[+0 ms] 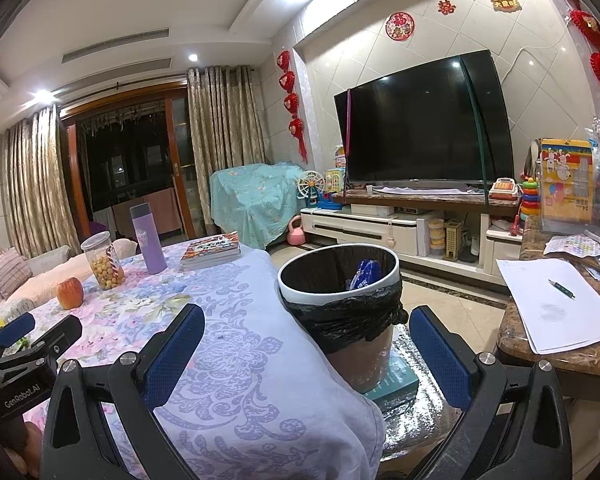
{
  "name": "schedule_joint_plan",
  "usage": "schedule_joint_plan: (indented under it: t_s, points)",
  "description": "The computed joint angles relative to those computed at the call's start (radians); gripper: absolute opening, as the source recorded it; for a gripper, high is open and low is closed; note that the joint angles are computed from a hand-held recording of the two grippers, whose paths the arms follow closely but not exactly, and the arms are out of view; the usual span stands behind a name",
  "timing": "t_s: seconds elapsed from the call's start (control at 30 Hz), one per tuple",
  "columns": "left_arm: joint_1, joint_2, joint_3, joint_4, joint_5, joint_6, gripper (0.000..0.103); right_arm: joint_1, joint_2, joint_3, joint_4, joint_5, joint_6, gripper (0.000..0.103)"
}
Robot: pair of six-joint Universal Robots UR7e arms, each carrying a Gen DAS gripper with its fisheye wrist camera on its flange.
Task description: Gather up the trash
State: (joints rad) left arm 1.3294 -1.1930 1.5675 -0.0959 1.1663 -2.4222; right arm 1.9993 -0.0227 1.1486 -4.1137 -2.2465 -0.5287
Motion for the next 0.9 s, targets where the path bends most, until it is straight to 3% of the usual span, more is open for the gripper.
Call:
schedule_joint_plan:
  t_s: [0.9]
  points:
    - [0.019,0.040,-0.060,0.064,0.004,-0.028,0.103,0.001,0.010,-0.015,0.024,0.001,0.016,0.103]
